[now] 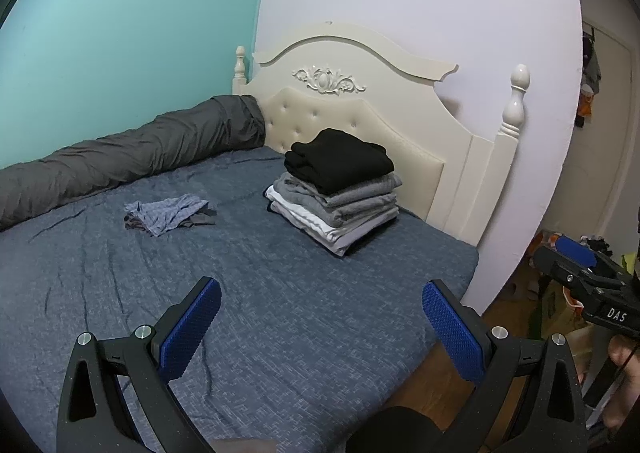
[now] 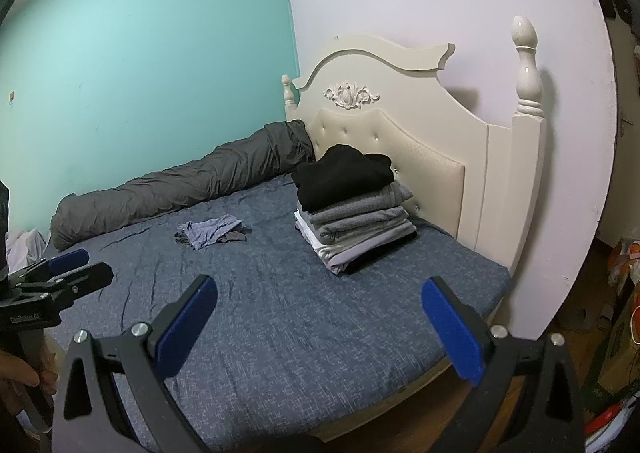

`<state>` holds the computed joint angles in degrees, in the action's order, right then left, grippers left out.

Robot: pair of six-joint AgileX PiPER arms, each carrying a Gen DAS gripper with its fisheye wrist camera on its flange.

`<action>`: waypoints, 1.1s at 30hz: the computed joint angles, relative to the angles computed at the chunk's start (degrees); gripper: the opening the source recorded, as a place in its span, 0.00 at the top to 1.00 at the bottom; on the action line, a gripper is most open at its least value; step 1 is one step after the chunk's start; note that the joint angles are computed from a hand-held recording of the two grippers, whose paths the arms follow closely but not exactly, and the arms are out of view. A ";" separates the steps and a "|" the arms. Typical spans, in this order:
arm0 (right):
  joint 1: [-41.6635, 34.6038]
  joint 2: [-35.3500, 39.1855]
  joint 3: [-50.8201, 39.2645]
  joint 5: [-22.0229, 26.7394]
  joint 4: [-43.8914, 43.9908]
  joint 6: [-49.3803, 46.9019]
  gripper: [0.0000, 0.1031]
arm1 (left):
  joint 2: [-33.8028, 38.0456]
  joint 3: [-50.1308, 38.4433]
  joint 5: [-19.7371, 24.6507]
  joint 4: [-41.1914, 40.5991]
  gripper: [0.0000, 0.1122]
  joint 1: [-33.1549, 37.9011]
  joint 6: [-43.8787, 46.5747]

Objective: Fold clothes

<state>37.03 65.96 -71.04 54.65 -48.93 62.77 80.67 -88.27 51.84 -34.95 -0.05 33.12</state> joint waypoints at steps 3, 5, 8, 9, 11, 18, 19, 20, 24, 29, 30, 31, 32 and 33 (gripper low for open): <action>0.84 0.15 -0.03 0.88 -0.81 0.61 0.01 | 0.09 -0.01 -0.06 0.53 0.09 -0.08 -0.29; 0.65 0.11 0.17 0.86 -0.76 0.70 0.01 | 0.15 0.05 -0.14 0.63 0.09 -0.10 -0.19; 0.08 0.09 0.30 0.42 -0.08 0.23 0.01 | 0.25 0.14 -0.14 0.43 0.09 -0.06 -0.05; -0.05 0.11 0.31 0.26 0.09 0.01 0.01 | 0.15 0.35 -0.34 0.30 0.09 -0.04 0.04; -0.14 0.16 0.32 0.09 0.23 -0.19 0.01 | -0.12 0.79 -0.86 0.49 0.09 -0.25 0.01; -0.14 0.24 0.16 -0.20 0.09 -0.17 0.01 | -0.40 1.14 -1.10 0.61 0.09 -0.14 -0.11; -0.12 0.23 0.19 -0.21 0.08 -0.17 0.01 | -0.35 1.07 -1.03 0.46 0.09 0.04 -0.13; 0.07 0.14 0.34 -0.04 -0.04 0.08 0.01 | -0.29 1.00 -0.95 0.32 0.09 0.23 -0.14; -0.02 0.22 0.39 -0.01 0.16 0.13 0.01 | -0.27 0.87 -0.64 -0.01 0.09 0.50 0.02; -0.15 0.36 0.36 -0.04 0.36 0.13 0.01 | -0.43 1.14 -1.21 0.43 0.09 0.15 0.00; -0.16 0.41 0.29 -0.09 0.32 0.11 0.01 | -0.47 1.28 -1.14 0.08 0.09 0.22 0.28; -0.17 0.46 0.22 -0.13 0.28 0.10 0.01 | -0.49 1.39 -0.97 -0.40 0.09 0.37 0.65; -0.15 0.48 0.23 -0.11 0.26 0.14 0.01 | -0.51 1.45 -1.00 -0.43 0.09 0.32 0.61; -0.11 0.51 0.24 -0.07 0.24 0.20 0.01 | -0.61 1.59 -1.26 -0.28 0.09 0.24 0.60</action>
<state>36.92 66.46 -70.79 54.58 -48.69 62.97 80.06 -86.69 50.57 -35.22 0.19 33.72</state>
